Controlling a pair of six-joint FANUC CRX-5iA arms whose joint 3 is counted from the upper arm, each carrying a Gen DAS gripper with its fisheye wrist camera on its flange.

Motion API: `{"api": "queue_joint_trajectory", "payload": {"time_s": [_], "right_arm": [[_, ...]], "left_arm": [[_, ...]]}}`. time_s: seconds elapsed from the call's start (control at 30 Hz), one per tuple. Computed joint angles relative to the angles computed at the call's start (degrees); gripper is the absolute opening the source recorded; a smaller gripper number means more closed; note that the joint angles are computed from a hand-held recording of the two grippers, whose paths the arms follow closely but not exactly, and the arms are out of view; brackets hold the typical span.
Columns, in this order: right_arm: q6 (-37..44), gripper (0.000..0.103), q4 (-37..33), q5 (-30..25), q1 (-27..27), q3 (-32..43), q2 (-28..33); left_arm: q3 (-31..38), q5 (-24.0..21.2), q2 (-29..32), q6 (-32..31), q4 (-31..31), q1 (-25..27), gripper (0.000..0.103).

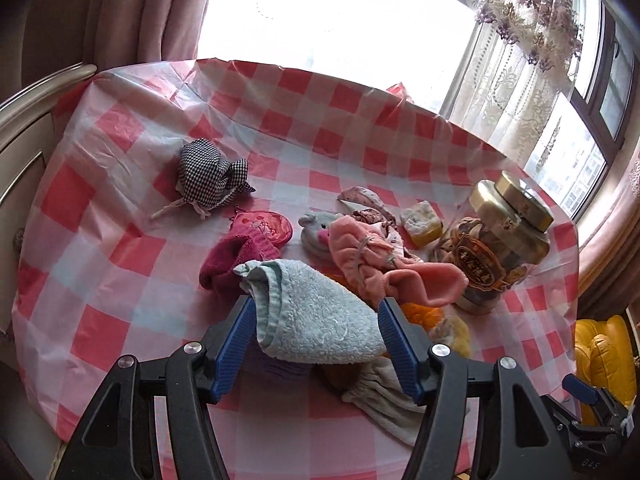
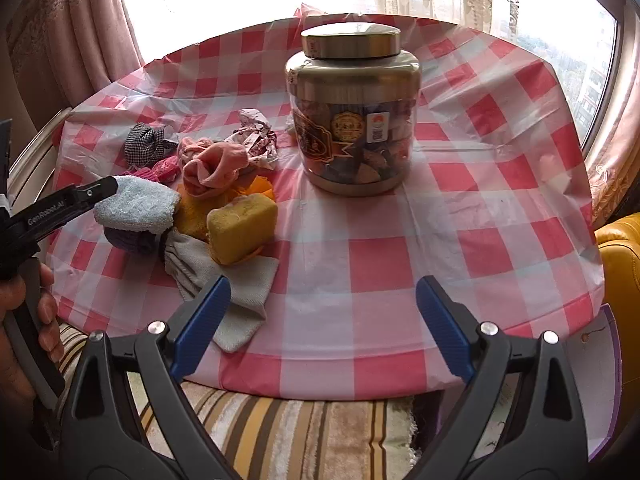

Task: Organize soft objects
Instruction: 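Grasp the blue towel with the left gripper while the right grasps the yellow sponge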

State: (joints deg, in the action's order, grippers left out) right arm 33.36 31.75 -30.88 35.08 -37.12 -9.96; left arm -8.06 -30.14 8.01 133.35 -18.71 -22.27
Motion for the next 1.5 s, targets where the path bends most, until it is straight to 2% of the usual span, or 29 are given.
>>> {"api": "queue_joint_trajectory", "payload": {"time_s": [0.17,0.4,0.67,0.83,0.9,0.97,1.03,1.07,1.1,1.2,1.5], "right_arm": [[2.6,0.095,-2.0,1.6,0.1,3.2,4.1],[6.5,0.095,-5.6,2.7,0.4,8.2,9.7],[9.5,0.095,-9.4,2.1,0.3,13.1,15.4],[6.7,0.093,-6.9,1.9,0.1,14.2,18.0],[6.0,0.086,-6.1,1.4,0.0,14.5,18.9],[9.1,0.068,-9.7,1.0,-0.3,15.7,19.6],[11.8,0.059,-13.2,1.2,-0.7,16.4,19.7],[12.5,0.049,-13.9,1.4,-0.7,16.4,19.6],[13.0,0.044,-14.3,1.8,-0.7,16.3,19.4],[10.7,0.041,-11.7,3.2,-0.4,14.6,18.4],[3.2,0.041,-5.1,6.2,-0.3,9.2,13.8]], "left_arm": [[3.8,-3.9,3.9,-1.1,-1.7,-0.4,0.065],[7.3,-7.5,6.6,-0.9,-8.5,-3.0,0.064],[8.4,-8.9,7.4,-0.9,-14.3,-5.6,0.040],[6.2,-6.3,5.6,1.2,-15.4,-5.4,0.029],[4.9,-4.6,4.6,1.6,-14.9,-5.0,0.026],[4.2,-3.8,3.8,3.0,-15.8,-5.2,0.025],[3.2,-2.5,2.8,4.6,-16.6,-5.3,0.020],[2.8,-2.1,2.4,5.2,-17.0,-5.4,0.019],[2.7,-2.1,2.1,6.3,-18.0,-5.8,0.017],[1.3,-0.1,0.8,7.2,-18.3,-5.8,0.016],[-5.0,7.8,-3.8,6.1,-13.4,-4.1,0.014]]}}
